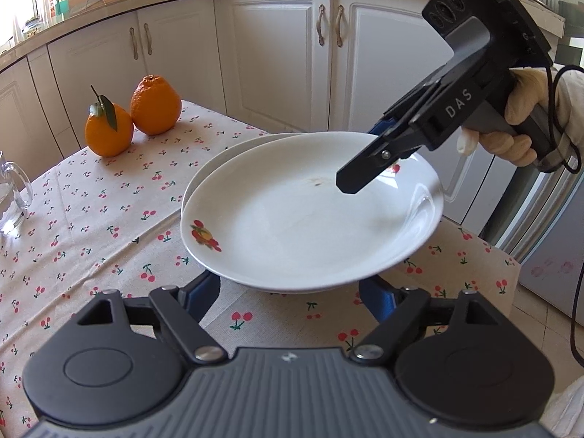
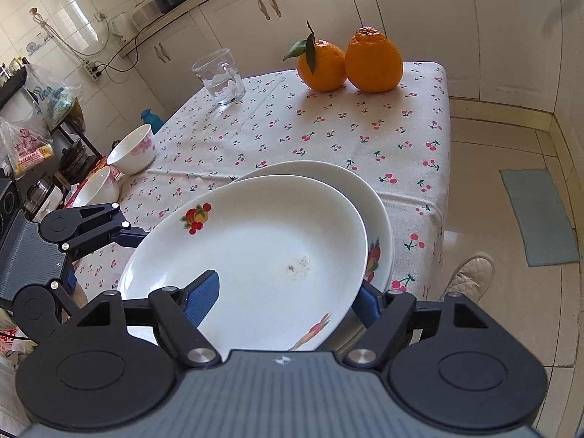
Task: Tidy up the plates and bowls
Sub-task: 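Lower the plate onto the stack and open the right tool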
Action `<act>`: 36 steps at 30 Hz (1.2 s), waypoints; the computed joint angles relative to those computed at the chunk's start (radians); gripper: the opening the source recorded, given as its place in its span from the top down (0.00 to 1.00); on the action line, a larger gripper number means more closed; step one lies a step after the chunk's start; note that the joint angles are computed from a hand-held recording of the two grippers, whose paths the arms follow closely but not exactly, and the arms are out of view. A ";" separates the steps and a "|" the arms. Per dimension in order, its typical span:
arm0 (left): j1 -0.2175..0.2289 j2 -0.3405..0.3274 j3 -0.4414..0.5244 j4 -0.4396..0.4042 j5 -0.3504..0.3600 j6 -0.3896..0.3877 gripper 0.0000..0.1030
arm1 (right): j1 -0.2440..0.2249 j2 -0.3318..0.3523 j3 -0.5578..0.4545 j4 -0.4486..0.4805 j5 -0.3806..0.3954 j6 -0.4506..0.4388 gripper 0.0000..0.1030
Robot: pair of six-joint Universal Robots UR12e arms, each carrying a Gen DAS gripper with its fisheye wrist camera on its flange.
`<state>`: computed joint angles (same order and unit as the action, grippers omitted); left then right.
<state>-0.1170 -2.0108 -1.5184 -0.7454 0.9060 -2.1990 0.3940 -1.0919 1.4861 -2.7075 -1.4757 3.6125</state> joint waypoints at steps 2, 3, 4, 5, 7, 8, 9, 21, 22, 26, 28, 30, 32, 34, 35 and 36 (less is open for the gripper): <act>0.002 0.001 -0.002 0.002 -0.004 -0.005 0.18 | 0.003 -0.001 -0.003 0.009 -0.011 0.003 0.21; 0.002 0.002 -0.003 0.003 -0.006 -0.005 0.18 | 0.005 -0.002 -0.005 0.014 -0.018 0.005 0.21; 0.003 0.002 -0.003 0.004 -0.008 -0.005 0.18 | 0.008 -0.002 -0.007 0.019 -0.026 0.005 0.21; 0.004 0.002 -0.003 0.004 -0.009 -0.006 0.18 | 0.011 -0.004 -0.008 0.024 -0.034 0.005 0.21; 0.005 0.002 -0.004 0.004 -0.013 -0.007 0.18 | 0.015 -0.007 -0.007 0.027 -0.045 0.010 0.21; 0.006 0.003 -0.005 0.005 -0.017 -0.008 0.18 | 0.017 -0.008 -0.006 0.029 -0.051 0.012 0.21; 0.007 0.003 -0.006 0.010 -0.022 -0.013 0.18 | 0.018 -0.010 -0.006 0.031 -0.058 0.016 0.21; 0.012 -0.001 -0.006 0.008 -0.038 -0.021 0.17 | 0.046 -0.013 -0.024 0.084 -0.140 0.071 0.20; 0.012 -0.001 -0.007 0.011 -0.040 -0.020 0.17 | 0.049 -0.013 -0.027 0.089 -0.146 0.075 0.20; 0.012 -0.003 -0.005 0.011 -0.043 -0.019 0.16 | 0.060 -0.010 -0.043 0.125 -0.172 0.088 0.20; 0.012 -0.004 -0.007 0.020 -0.045 -0.021 0.15 | 0.065 -0.008 -0.052 0.147 -0.182 0.092 0.20; 0.012 -0.004 -0.007 0.021 -0.047 -0.022 0.15 | 0.070 -0.005 -0.059 0.160 -0.194 0.098 0.19; 0.012 -0.003 -0.009 0.022 -0.048 -0.019 0.15 | 0.072 -0.003 -0.062 0.165 -0.199 0.112 0.17; 0.011 -0.003 -0.012 0.026 -0.048 -0.014 0.15 | 0.075 -0.003 -0.066 0.174 -0.208 0.120 0.17; 0.011 -0.002 -0.012 0.027 -0.047 -0.012 0.15 | 0.076 -0.003 -0.067 0.181 -0.213 0.125 0.16; 0.011 -0.002 -0.014 0.030 -0.048 -0.011 0.15 | 0.077 -0.003 -0.069 0.188 -0.217 0.132 0.16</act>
<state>-0.1059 -2.0129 -1.5324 -0.7151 0.8584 -2.2095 0.4710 -1.0945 1.4172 -2.5195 -1.6923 3.7442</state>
